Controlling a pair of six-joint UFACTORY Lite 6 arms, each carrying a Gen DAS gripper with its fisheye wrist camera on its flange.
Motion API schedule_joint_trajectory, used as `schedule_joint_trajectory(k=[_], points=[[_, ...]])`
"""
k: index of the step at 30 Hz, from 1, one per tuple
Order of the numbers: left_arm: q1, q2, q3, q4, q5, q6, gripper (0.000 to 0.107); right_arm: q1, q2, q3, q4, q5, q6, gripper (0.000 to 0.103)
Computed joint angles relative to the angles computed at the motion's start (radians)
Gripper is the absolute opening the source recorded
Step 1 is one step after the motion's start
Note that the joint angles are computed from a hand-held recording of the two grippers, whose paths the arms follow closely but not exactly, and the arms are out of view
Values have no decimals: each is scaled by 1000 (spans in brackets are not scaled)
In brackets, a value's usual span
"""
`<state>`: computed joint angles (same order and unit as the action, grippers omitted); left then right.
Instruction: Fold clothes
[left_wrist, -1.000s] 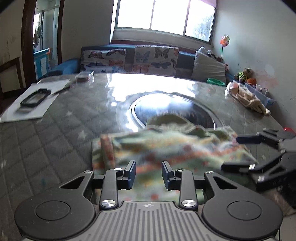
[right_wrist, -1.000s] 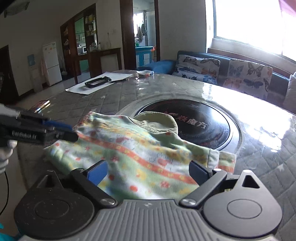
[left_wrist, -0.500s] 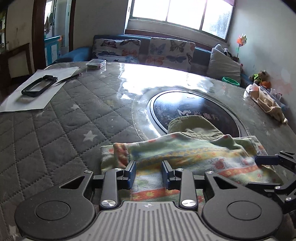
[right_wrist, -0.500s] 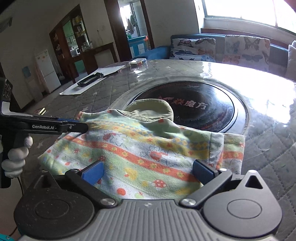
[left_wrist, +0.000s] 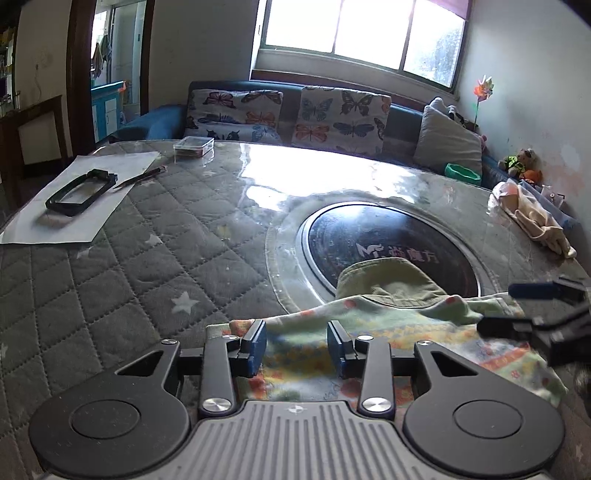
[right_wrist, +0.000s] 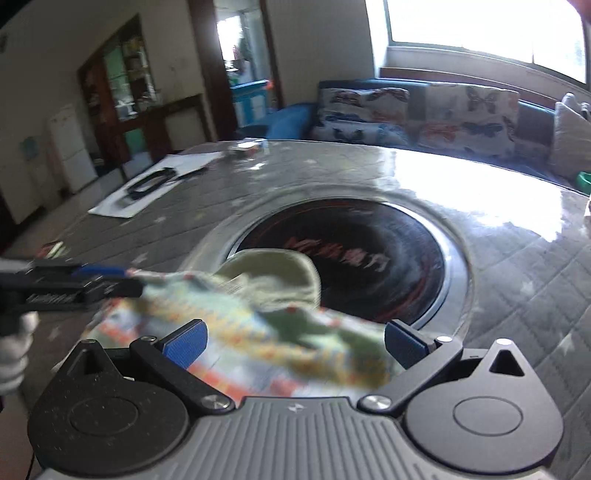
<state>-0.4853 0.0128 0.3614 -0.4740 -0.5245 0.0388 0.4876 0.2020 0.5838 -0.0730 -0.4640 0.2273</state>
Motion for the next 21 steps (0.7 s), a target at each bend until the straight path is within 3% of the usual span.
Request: schedule_joint_trajectory(k=[3,8,11,15,19,21], points=[[17,45,21,21,-4,-15,39,2,85,84,202,14,-172,103],[34,81,33,51,-12,-32,39,-12,212,179,363,25,-308,103],[46,95,42,55,-12,-28,39,-23,250,205,397,40,-348,103],[60,110,52,59,-10,-26,39,13,234,183,585,-21,-533,103],[44,80,40,30,-6,-8,40,-5,149,111,409,-19,-378,103],[29,83,43,-7,-14,24,40,8,162,114,443,-18,-417,103]])
